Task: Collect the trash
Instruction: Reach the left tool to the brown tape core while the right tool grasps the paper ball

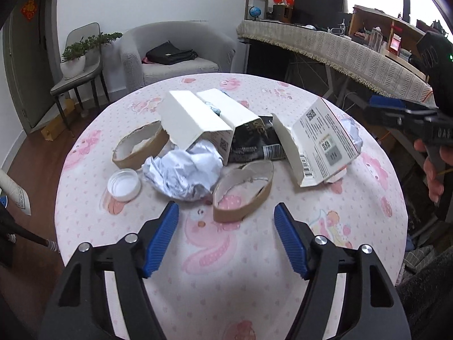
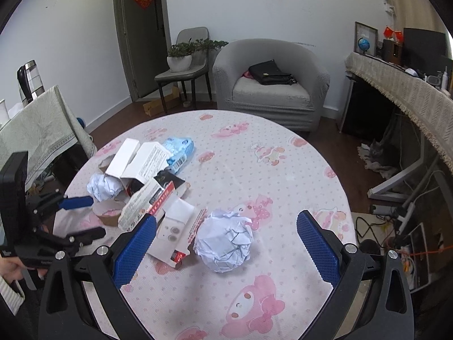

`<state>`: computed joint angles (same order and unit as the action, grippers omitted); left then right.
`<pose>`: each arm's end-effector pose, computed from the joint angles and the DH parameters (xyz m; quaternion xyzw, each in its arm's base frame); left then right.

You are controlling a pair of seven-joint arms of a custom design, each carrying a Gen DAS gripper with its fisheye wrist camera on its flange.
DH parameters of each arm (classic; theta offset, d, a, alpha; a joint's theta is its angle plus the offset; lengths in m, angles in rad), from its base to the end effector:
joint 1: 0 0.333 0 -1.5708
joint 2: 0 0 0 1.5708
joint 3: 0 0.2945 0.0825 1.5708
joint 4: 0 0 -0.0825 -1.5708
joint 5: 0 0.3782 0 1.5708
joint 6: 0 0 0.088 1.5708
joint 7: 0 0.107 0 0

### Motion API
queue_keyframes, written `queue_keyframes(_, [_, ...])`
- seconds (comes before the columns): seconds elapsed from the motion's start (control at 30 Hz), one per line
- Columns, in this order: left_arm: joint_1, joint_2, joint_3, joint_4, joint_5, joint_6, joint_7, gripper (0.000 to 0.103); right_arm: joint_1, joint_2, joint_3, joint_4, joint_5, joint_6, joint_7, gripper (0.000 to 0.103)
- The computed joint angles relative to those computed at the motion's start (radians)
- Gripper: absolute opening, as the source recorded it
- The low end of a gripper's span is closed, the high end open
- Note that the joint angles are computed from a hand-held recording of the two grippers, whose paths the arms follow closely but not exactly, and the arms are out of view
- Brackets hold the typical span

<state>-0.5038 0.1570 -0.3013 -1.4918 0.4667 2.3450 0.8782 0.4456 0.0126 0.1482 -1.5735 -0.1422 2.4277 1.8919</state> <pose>0.4639 -0.4488 0.6435 -0.5480 0.7417 -0.3297 0.2024 0.5013 0.3370 0.6976 -0.7433 0.5267 -0.1914 0.3654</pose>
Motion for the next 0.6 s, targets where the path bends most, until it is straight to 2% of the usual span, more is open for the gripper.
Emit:
queue_keyframes(0.03, [-0.002, 0.009, -0.001, 0.013, 0.003, -0.008, 0.007, 0.070, -0.002, -0.003, -0.001, -0.007, 0.018, 0.002, -0.011, 0.094])
queue_keyframes(0.17, [-0.011, 0.046, -0.001, 0.066, -0.007, -0.023, 0.029, 0.068, -0.011, -0.008, -0.006, -0.025, 0.098, 0.004, -0.045, 0.089])
queue_keyframes(0.23, [-0.016, 0.060, 0.001, 0.082, -0.014, -0.021, 0.036, 0.066, -0.012, -0.010, -0.005, -0.025, 0.107, -0.005, -0.050, 0.082])
queue_keyframes(0.3, [-0.018, 0.071, 0.004, 0.092, -0.024, -0.014, 0.038, 0.065, -0.014, -0.007, -0.005, -0.021, 0.114, -0.011, -0.056, 0.081])
queue_keyframes(0.43, [-0.025, 0.090, 0.012, 0.112, -0.032, -0.012, 0.033, 0.052, -0.020, -0.012, -0.008, -0.034, 0.133, -0.018, -0.059, 0.079])
queue_keyframes(0.6, [-0.035, 0.099, 0.022, 0.126, -0.015, -0.022, 0.010, 0.045, -0.029, -0.013, -0.011, -0.046, 0.186, -0.004, -0.067, 0.077])
